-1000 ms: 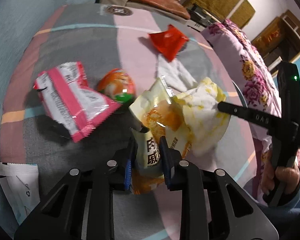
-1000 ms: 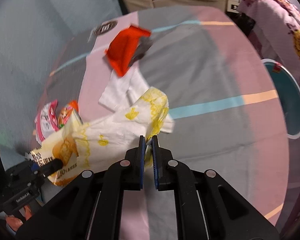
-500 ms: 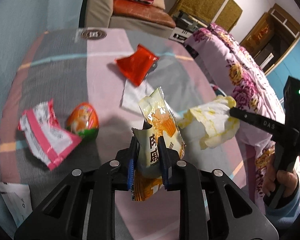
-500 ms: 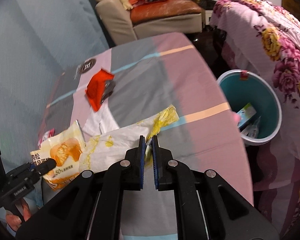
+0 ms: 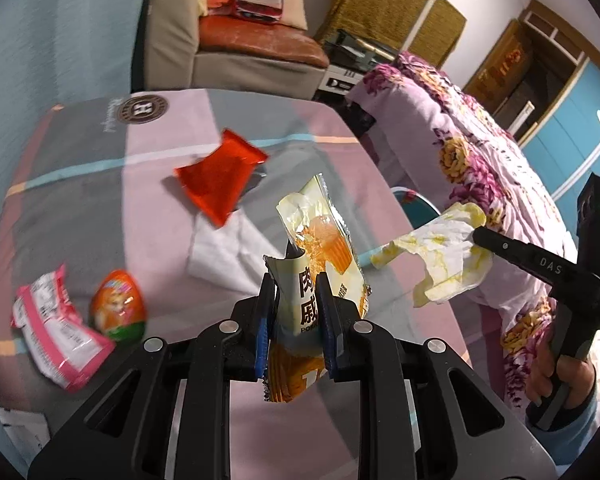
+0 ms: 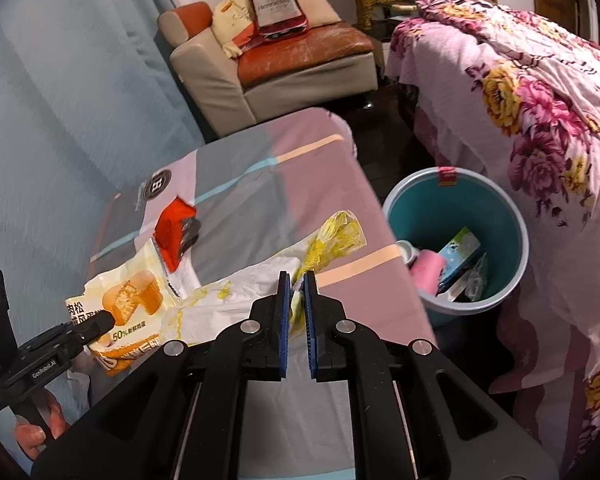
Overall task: Collect trash
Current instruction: 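Carry the snack bag and napkin over the teal bin and open both grippers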
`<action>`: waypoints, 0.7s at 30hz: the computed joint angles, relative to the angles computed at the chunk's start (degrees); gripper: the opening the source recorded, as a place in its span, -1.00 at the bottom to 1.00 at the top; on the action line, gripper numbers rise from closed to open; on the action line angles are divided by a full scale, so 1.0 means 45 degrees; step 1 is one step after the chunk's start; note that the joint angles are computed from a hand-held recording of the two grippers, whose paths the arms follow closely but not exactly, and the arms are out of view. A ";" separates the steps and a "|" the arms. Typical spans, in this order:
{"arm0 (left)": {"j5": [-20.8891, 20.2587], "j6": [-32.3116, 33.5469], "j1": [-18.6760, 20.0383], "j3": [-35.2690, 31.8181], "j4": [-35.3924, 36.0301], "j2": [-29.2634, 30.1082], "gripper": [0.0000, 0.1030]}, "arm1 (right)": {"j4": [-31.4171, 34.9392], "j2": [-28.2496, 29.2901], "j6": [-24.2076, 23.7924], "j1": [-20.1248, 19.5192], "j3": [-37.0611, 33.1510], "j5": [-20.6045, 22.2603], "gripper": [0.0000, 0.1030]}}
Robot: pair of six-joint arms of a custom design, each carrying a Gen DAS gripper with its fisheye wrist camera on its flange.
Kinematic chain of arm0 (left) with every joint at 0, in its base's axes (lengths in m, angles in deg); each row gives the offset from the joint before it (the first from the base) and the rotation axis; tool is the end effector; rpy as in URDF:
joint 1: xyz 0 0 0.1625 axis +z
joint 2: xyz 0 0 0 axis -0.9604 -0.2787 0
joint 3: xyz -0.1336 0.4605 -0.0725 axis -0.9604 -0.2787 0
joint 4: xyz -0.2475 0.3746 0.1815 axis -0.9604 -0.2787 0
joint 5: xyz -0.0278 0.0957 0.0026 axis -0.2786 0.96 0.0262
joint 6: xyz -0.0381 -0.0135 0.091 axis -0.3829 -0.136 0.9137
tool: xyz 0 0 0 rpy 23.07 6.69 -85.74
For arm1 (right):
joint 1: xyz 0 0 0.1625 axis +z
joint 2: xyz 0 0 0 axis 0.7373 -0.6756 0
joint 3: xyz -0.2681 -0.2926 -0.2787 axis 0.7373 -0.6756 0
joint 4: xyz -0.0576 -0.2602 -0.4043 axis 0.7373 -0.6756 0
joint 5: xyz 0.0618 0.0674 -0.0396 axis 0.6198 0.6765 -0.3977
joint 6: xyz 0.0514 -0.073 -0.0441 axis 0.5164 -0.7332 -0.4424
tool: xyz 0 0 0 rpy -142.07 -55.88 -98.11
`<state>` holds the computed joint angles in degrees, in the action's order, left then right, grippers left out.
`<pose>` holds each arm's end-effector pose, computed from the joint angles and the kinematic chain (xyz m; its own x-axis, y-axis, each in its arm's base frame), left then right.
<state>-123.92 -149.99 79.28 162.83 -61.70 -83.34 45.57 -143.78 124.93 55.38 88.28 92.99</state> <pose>-0.4366 -0.2289 0.1330 -0.8937 0.1638 -0.4178 0.3449 0.8462 -0.4061 0.1393 -0.2468 0.4576 -0.8680 0.0056 0.4966 -0.2806 0.8194 -0.4998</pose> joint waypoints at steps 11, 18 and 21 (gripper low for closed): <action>-0.0311 0.2268 0.0631 -0.1226 -0.1341 0.1900 -0.58 | -0.0109 -0.0661 -0.0836 -0.1052 -0.0776 -0.0258 -0.86; -0.0471 0.3114 0.0916 -0.1872 -0.1722 0.2730 -0.58 | -0.0170 -0.0875 -0.1313 -0.1575 -0.1129 -0.0506 -0.86; -0.0487 0.3196 0.0996 -0.1976 -0.1676 0.2844 -0.58 | -0.0287 -0.0993 -0.1494 -0.1853 -0.1293 -0.0610 -0.86</action>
